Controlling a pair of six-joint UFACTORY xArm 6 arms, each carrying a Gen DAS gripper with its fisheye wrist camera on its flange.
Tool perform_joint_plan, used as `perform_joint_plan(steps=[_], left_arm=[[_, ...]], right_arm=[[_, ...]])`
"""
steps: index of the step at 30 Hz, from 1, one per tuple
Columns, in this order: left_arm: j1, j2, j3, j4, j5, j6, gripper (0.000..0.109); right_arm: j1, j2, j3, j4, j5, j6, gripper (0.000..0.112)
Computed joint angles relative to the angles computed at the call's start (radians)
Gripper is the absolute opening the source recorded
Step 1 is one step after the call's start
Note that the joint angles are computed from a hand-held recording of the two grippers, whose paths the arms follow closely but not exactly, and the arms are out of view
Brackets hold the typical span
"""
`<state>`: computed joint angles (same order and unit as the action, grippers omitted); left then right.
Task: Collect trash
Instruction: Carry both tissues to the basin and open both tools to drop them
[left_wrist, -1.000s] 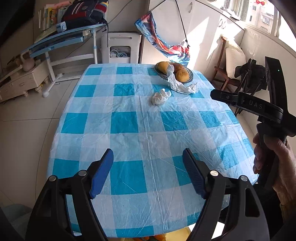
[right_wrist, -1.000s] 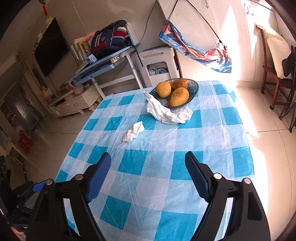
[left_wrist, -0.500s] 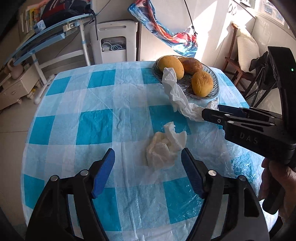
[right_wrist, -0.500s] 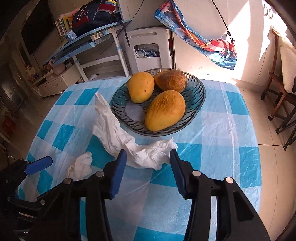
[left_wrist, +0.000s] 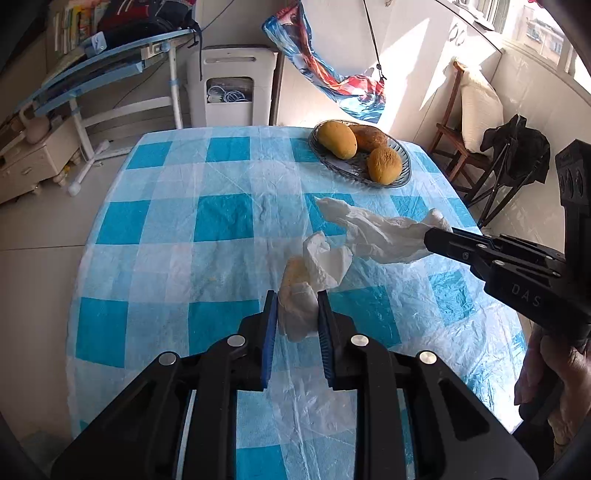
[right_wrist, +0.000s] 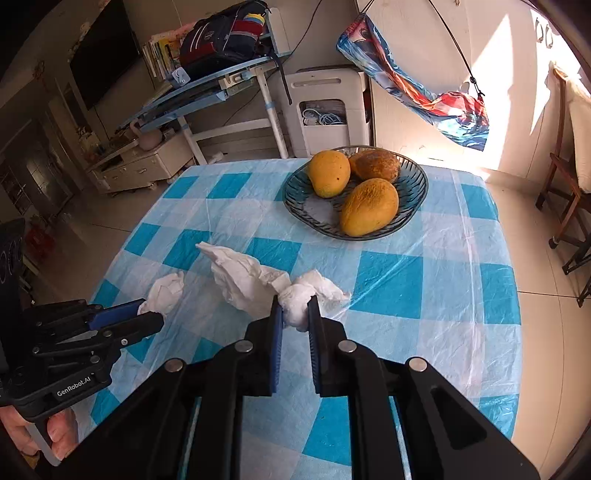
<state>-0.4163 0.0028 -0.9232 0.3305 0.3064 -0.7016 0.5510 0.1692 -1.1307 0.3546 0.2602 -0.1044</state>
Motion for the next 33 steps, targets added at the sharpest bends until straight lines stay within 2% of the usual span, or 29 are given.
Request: perform_joint_plan(steps=[4, 8, 12, 17, 21, 24, 25, 26, 28, 30, 33], left_arm=[[-0.007, -0.237, 0.206, 0.069, 0.018, -0.114, 0.02], [-0.04, -0.475, 0.385, 0.108, 0.094, -0.19, 0.02], [-0.126, -0.689, 0.526, 0.107, 0.215, -0.239, 0.02], [-0.303, -0.885, 0.659, 0.095, 0.365, -0.344, 0.02], [-0.453, -0.926, 0.715, 0.087, 0.454, -0.456, 0.02], [-0.51, -0.864, 0.725, 0.02, 0.46, -0.463, 0.02], [-0.514, -0.837, 0.731, -0.025, 0.44, -0.436, 0.02], [-0.524, -0.816, 0.732, -0.038, 0.44, -0.437, 0.021], [-0.53, -0.785, 0.733, -0.076, 0.442, -0.41, 0.022], [-0.528, -0.8, 0.737, -0.079, 0.464, -0.421, 0.028], [-0.552, -0.882, 0.737, 0.023, 0.522, -0.528, 0.046]], right_arm=[[0.074, -0.154, 0.153, 0.04, -0.023, -0.042, 0.014], [0.173, -0.325, 0.319, -0.044, -0.025, 0.002, 0.014], [0.285, -0.463, 0.456, -0.201, 0.018, 0.107, 0.014], [0.428, -0.56, 0.566, -0.336, 0.114, 0.232, 0.014], [0.521, -0.55, 0.596, -0.4, 0.186, 0.301, 0.014], [0.56, -0.501, 0.594, -0.412, 0.205, 0.325, 0.015], [0.566, -0.484, 0.589, -0.427, 0.214, 0.339, 0.017], [0.57, -0.468, 0.584, -0.424, 0.225, 0.343, 0.031], [0.565, -0.461, 0.587, -0.427, 0.225, 0.356, 0.051], [0.547, -0.49, 0.609, -0.409, 0.201, 0.368, 0.051], [0.5, -0.58, 0.673, -0.396, 0.124, 0.434, 0.055]])
